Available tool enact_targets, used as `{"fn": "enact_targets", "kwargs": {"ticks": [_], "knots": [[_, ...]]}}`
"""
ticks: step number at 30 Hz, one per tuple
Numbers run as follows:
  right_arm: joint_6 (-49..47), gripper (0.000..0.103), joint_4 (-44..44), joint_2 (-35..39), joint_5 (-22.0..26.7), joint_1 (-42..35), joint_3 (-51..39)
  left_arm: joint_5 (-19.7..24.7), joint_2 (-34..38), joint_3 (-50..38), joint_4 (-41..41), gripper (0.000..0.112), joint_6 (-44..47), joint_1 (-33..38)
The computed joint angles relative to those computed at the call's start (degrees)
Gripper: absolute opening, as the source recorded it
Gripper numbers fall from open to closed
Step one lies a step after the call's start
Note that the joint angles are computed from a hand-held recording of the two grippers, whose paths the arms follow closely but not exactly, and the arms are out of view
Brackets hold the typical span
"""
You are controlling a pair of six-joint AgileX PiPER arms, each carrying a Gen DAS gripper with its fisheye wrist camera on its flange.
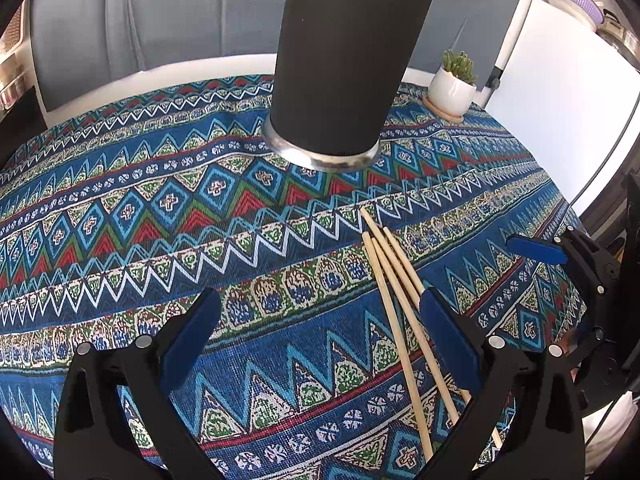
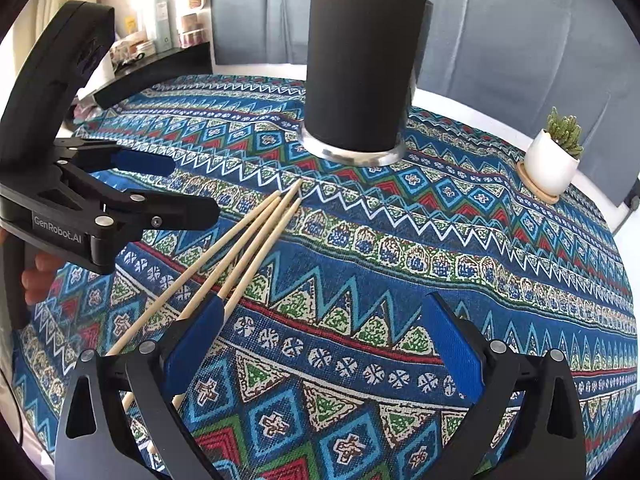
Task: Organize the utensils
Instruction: 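Close the left gripper on a wooden stick while the right gripper grasps one too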
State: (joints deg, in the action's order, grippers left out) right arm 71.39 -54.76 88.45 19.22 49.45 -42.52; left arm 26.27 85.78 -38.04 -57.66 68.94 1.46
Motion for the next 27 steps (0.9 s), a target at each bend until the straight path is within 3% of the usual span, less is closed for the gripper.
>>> {"fn": "enact_targets", "kwargs": {"ticks": [2,11,16,19,27], "knots": [[-1.6,0.095,1.1,0.6,0.4,0.4,-0.6,1.0,0.3,-0.2,0.4,0.097,0.0,0.4],[0.1,0.095,-0.5,1.3,3.0,2.0,-1.5,-4.2,0.6,0.3,6.4,0.097,-7.2,-4.7],[-2.9,0.095,3.6,0.6,0.6,0.1,-0.6,-9.2,0.3,1.5,12.4,0.097,-12.4,-8.8],[-0.7,0.095,1.9,0.2,1.7,0.7,-0.1,-12.9,0.6,2.2,17.0,0.097,-16.0,-11.2],[0.9,0.095,0.1,-0.1,3.8,2.8,1.2,-13.7,0.8,2.9,8.1,0.098,-5.2,-10.3]]}}
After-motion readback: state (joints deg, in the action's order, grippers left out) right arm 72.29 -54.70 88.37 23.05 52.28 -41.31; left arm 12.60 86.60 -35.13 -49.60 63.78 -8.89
